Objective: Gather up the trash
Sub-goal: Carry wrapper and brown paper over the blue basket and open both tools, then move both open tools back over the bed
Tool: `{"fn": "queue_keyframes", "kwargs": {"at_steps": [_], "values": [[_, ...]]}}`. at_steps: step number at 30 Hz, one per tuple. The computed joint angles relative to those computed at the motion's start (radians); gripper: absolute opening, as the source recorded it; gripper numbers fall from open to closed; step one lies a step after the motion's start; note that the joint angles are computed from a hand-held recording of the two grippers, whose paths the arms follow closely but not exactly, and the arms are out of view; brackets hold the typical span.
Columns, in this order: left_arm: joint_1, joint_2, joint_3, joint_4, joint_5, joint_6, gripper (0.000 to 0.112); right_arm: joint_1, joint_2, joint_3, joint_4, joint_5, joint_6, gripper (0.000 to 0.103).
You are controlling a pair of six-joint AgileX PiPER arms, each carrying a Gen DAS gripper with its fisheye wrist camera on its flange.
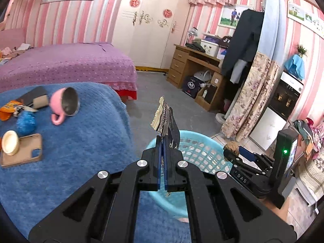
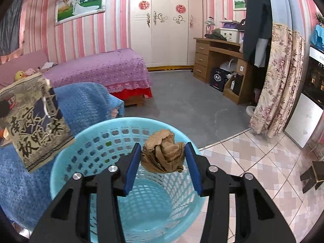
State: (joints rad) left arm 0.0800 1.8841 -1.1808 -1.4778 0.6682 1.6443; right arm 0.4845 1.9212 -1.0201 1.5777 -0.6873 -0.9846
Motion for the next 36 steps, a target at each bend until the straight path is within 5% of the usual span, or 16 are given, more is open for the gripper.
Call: {"fn": "queue_keyframes", "kwargs": {"at_steps": [8,9,13,19,26,33,36], "values": [[-0.134,0.154,-0.134,0.102,-0.159,-0.105,0.002,-0.054,-0.006,0.049,-0.080,0.051,0.109,0.045],[-0.141,0.166,-0.147,0.124,-0.165,-0.126,0.009,-0.058,-0.005,0.051,-0.088,0.054,0.116,0.045],[-0.145,0.165,-0.112,-0.014,-0.239,0.018,0.070,-0.069,0.008,0.043,-0.104,0.071,0.132,0.045],[-0.095,0.177,-0.124,-0.094,-0.287,0.129,0.086,-0.066,0.029,0.018,-0.089,0.072,0.108,0.045],[-0.025,0.168,-0.134,-0.096,-0.281,0.147,0.092,-0.032,0.046,-0.026,-0.045,0.022,0.075,0.051],[0.082,0.138,-0.141,-0.056,-0.223,0.115,0.097,0.041,0.087,-0.132,0.057,-0.108,-0.024,0.088],[0.129,0.133,-0.139,-0.057,-0.202,0.132,0.097,0.064,0.102,-0.177,0.079,-0.148,-0.041,0.095]]}}
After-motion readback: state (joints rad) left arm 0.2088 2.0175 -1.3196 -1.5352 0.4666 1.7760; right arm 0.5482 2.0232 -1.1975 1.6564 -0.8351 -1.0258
